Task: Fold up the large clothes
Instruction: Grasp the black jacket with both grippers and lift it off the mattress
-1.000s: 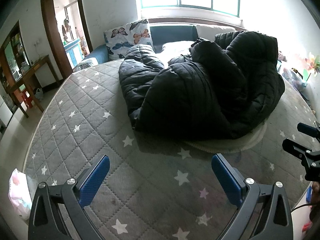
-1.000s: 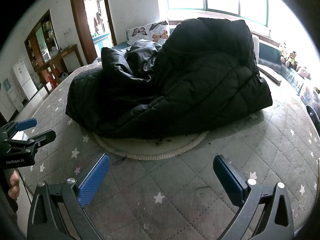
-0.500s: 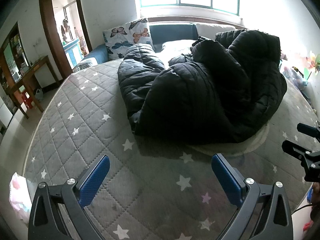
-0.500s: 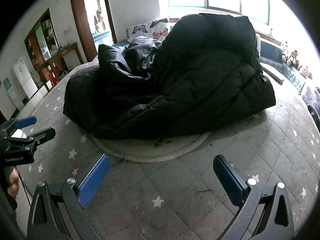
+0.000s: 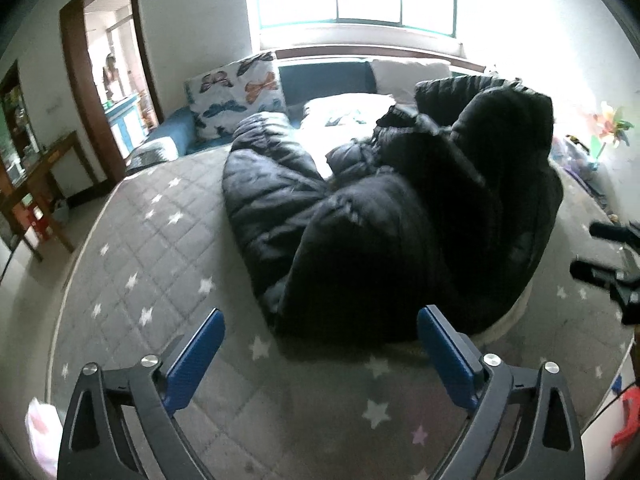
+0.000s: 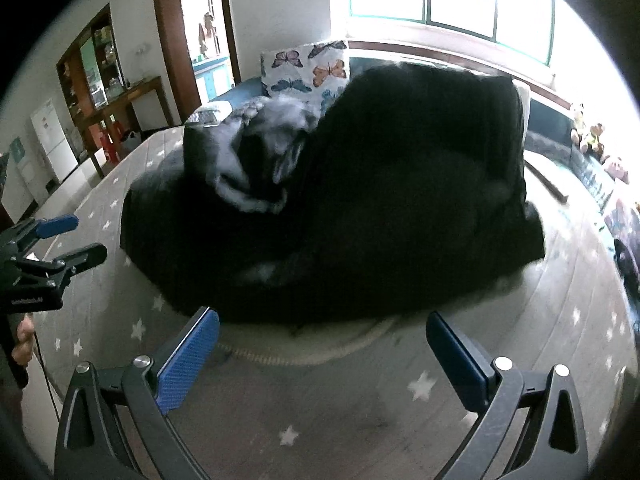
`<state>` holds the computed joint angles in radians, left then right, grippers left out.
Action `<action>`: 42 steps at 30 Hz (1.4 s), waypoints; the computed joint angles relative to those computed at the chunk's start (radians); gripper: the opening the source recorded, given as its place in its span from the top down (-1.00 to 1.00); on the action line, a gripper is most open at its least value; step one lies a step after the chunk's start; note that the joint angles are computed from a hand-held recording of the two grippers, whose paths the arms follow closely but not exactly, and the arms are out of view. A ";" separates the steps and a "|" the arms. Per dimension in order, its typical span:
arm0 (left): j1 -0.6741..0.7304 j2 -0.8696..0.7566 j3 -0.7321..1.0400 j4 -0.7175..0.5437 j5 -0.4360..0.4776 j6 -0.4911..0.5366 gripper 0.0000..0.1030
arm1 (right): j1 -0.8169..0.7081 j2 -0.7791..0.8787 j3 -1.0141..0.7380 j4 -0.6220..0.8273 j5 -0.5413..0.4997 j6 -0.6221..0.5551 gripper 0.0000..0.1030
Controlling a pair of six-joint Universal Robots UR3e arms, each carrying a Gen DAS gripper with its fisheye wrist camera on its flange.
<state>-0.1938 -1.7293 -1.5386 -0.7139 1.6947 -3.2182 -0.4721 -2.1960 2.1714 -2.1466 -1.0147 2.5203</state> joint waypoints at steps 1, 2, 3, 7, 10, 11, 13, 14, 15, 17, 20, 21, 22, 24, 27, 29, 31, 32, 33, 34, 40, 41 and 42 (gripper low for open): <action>0.011 -0.007 0.018 -0.005 -0.023 0.016 -0.98 | 0.006 0.023 -0.029 -0.004 -0.002 0.000 -1.00; 0.023 -0.025 0.052 -0.021 -0.047 0.036 -0.98 | 0.019 0.063 -0.081 -0.012 -0.006 0.002 -1.00; 0.027 -0.039 0.080 -0.032 -0.063 0.049 -0.98 | 0.034 0.103 -0.131 -0.026 -0.011 0.008 -1.00; 0.046 -0.125 0.217 -0.076 -0.133 0.135 -0.97 | 0.121 0.282 -0.334 -0.107 -0.079 0.052 -1.00; 0.044 -0.203 0.328 -0.105 -0.161 0.206 -0.96 | 0.199 0.455 -0.515 -0.146 -0.137 0.057 -1.00; 0.042 -0.229 0.366 -0.123 -0.168 0.227 -0.96 | 0.219 0.487 -0.545 -0.142 -0.158 0.052 -1.00; 0.033 -0.281 0.437 -0.151 -0.175 0.270 -0.96 | 0.262 0.583 -0.629 -0.142 -0.202 0.017 -1.00; 0.029 -0.306 0.471 -0.161 -0.172 0.294 -0.96 | 0.286 0.615 -0.642 -0.170 -0.241 0.008 -1.00; 0.023 -0.325 0.495 -0.164 -0.167 0.311 -0.96 | 0.308 0.657 -0.671 -0.186 -0.278 -0.010 -1.00; 0.026 -0.377 0.568 -0.196 -0.186 0.343 -0.96 | 0.342 0.725 -0.713 -0.220 -0.342 -0.053 -1.00; 0.043 -0.451 0.677 -0.269 -0.228 0.360 -0.95 | 0.378 0.801 -0.772 -0.233 -0.403 -0.120 -1.00; 0.050 -0.470 0.702 -0.289 -0.246 0.366 -0.80 | 0.383 0.816 -0.785 -0.224 -0.421 -0.139 -1.00; 0.056 -0.483 0.719 -0.308 -0.260 0.371 -0.56 | 0.389 0.843 -0.824 -0.182 -0.441 -0.149 -1.00; 0.062 -0.498 0.728 -0.318 -0.282 0.369 -0.44 | 0.405 0.854 -0.830 -0.173 -0.500 -0.167 -0.87; 0.068 -0.444 0.601 -0.211 -0.286 0.378 -0.20 | 0.390 0.796 -0.757 -0.170 -0.511 -0.175 -0.18; 0.073 -0.395 0.520 -0.169 -0.302 0.376 -0.09 | 0.352 0.745 -0.734 -0.119 -0.474 -0.168 0.00; 0.069 -0.346 0.443 -0.124 -0.302 0.376 0.00 | 0.303 0.655 -0.669 -0.103 -0.430 -0.166 0.14; 0.068 -0.319 0.401 -0.100 -0.304 0.374 0.01 | 0.277 0.608 -0.638 -0.099 -0.406 -0.170 0.15; 0.067 -0.291 0.362 -0.081 -0.308 0.373 0.04 | 0.256 0.573 -0.616 -0.095 -0.382 -0.173 0.18; 0.066 -0.263 0.322 -0.061 -0.310 0.372 0.06 | 0.220 0.517 -0.587 -0.079 -0.344 -0.182 0.20; 0.072 -0.071 0.072 0.041 -0.344 0.389 0.18 | -0.140 0.164 -0.483 0.247 -0.011 -0.375 0.23; 0.075 -0.029 0.021 0.059 -0.351 0.398 0.19 | -0.216 0.110 -0.472 0.333 0.046 -0.437 0.23; 0.077 0.001 -0.016 0.067 -0.358 0.403 0.19 | -0.301 0.051 -0.463 0.437 0.105 -0.513 0.23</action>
<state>-0.1166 -1.7282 -1.5543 -0.6469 1.3370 -2.8149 -0.7729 -2.1449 1.7089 -1.7095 -0.9095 2.0069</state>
